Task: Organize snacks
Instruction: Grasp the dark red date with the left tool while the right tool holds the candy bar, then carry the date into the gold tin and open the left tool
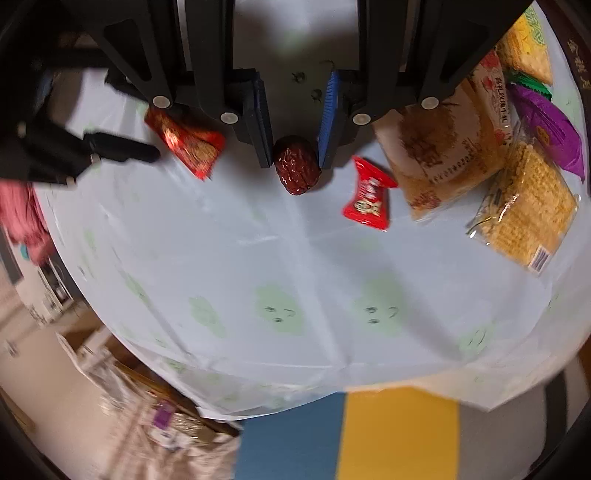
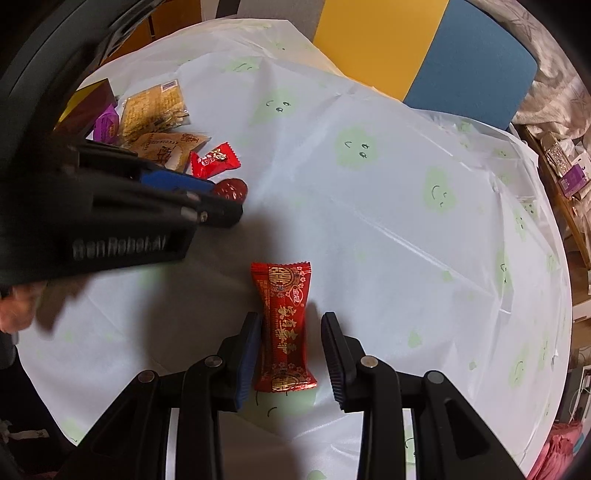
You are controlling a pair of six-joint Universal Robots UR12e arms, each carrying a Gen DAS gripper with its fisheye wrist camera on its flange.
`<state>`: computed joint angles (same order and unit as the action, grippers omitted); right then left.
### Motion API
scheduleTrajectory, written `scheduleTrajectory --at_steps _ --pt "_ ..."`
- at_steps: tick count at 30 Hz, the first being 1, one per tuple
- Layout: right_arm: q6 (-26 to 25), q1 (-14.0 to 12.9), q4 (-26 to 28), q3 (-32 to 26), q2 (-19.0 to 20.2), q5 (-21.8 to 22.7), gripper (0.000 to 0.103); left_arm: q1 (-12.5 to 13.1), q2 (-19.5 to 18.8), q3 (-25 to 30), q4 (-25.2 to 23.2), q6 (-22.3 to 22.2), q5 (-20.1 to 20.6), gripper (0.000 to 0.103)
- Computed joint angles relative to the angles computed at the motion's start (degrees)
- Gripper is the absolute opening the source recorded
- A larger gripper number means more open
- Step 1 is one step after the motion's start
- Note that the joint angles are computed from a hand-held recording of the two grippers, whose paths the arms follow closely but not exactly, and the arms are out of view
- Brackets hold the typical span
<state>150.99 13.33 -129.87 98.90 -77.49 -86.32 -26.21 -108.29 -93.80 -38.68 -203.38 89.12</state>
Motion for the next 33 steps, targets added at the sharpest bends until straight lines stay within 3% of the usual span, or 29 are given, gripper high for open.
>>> scheduleTrajectory --at_steps 8,17,21,28,33 --pt "-0.9 0.4 0.6 -0.2 0.3 -1.4 0.030 -0.9 4.5 -7.3 8.7 0.8 0.6 0.025" --pt "-1.6 0.9 0.1 0.4 0.2 -2.8 0.027 -3.1 9.3 -13.6 13.1 -0.7 6.5 0.025" --pt "-1.0 0.9 0.0 0.6 0.1 -2.7 0.027 -2.7 12.5 -16.6 15.3 -2.5 8.5 0.025" --pt "-0.7 0.9 -0.1 0.2 0.5 -2.9 0.027 1.0 19.5 -22.6 18.5 -9.7 11.7 0.025" --pt "-0.8 1.2 -1.0 0.6 0.4 -3.7 0.026 5.6 23.7 -25.7 15.9 -16.0 14.1 0.025"
